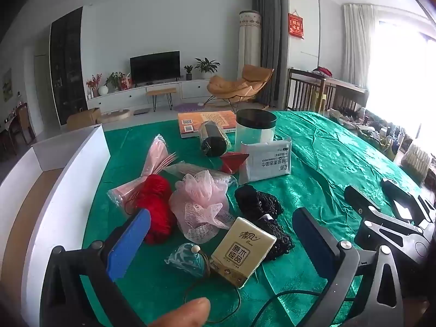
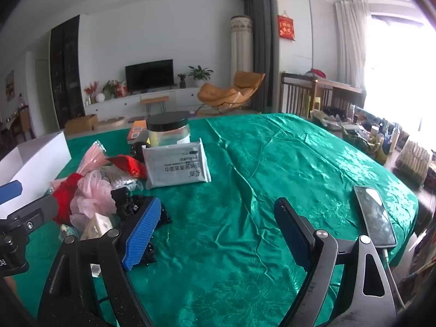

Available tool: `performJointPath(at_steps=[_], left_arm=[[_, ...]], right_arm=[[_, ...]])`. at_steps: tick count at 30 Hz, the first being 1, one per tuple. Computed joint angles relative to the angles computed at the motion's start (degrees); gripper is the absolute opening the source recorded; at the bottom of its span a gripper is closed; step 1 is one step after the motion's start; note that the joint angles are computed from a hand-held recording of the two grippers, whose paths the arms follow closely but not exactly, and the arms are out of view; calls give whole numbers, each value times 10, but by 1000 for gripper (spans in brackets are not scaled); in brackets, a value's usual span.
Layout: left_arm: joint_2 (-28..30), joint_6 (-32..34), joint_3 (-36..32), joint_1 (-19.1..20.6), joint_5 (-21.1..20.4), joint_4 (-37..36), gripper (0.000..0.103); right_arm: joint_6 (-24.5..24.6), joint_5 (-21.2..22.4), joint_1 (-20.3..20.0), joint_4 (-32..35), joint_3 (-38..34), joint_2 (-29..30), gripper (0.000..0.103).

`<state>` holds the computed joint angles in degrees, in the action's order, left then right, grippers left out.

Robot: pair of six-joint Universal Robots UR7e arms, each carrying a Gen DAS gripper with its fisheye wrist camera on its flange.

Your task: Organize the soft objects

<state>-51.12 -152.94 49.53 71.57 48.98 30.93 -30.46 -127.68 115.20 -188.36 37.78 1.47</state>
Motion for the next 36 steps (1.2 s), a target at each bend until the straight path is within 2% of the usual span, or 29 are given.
performJointPath(at_steps=[6,9,11,36], left_arm=[[-6,2,13,6,0,-12,103],[4,-3,-9,8,0,3,103],[-8,6,16,1,-10,-14,103],[3,4,6,3,-19,0,103]], right_arm=[[-2,0,0,-1,0,0,87],[-1,2,0,-3,2,-1,87],[-1,2,0,-4,2,-1,87],[1,3,-1,-3,1,0,87]])
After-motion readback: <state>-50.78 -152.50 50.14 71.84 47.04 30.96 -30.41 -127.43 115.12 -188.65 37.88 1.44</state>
